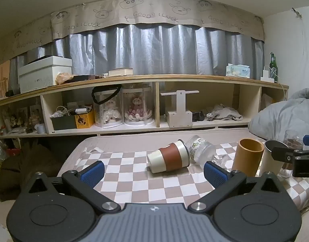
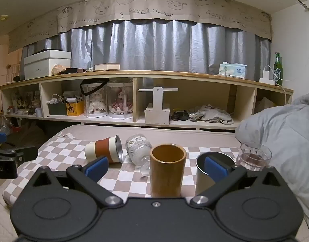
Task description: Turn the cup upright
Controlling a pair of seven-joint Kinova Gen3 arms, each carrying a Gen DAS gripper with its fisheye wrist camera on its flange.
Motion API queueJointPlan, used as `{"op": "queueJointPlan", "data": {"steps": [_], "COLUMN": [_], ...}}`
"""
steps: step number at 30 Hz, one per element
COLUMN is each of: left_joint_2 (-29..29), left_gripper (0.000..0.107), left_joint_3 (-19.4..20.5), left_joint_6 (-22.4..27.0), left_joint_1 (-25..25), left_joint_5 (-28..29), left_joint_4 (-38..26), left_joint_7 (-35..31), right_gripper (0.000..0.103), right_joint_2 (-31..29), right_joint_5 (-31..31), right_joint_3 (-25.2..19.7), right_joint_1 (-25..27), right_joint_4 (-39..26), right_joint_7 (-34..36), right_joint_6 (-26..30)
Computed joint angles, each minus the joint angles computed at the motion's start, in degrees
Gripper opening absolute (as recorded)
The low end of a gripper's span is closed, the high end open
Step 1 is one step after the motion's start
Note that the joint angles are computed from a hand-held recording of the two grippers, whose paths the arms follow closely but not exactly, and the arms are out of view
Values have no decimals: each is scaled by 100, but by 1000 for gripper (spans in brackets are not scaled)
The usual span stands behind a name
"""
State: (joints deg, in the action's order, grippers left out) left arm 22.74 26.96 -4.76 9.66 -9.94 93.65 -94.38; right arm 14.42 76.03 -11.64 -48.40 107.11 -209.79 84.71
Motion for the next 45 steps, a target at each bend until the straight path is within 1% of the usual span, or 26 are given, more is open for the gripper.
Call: {"op": "queueJointPlan", "data": {"steps": [3,6,26,29,33,34,39,40,42,45], "left_joint_2": [-5,4,10,94,162,141,209,173,203,166], "left_gripper": [103,103,103,103,103,103,103,103,103,103], "left_joint_3": [-99,47,103,45,-11,-23,-99,-98,-133,-108], "left_joint_6": [-1,-39,47,-171,-277,-232,-318,-253,-314,-225], "left_joint_1": [95,-42,-82,-60,-29,-12,36,44,63,51], "left_joint_5": [26,-13,-28,-48,-151,-168,-255,-260,-266,-307], "left_joint_4": [-10,17,-18,120,161,132,150,114,145,99], "left_joint_7": [7,25,31,15,96,129,196,227,232,280], "right_gripper": [103,103,103,103,103,103,103,103,103,103], "right_joint_2": [2,5,17,17,17,22,31,32,30,33], "right_joint_5": [-19,-36,-60,-67,-59,-61,-65,-64,-67,-68], "right_joint_3": [-3,-2,5,7,16,14,13,15,15,17], "right_joint_1": [0,-1,-11,-11,-4,-6,-5,-5,-9,-6], "right_joint_4": [-8,-14,-31,-37,-2,-11,-25,-22,-29,-25], "right_joint_7": [21,35,49,66,57,59,63,62,66,67], "right_joint_6": [0,-1,6,4,-10,0,0,-3,2,-6]}}
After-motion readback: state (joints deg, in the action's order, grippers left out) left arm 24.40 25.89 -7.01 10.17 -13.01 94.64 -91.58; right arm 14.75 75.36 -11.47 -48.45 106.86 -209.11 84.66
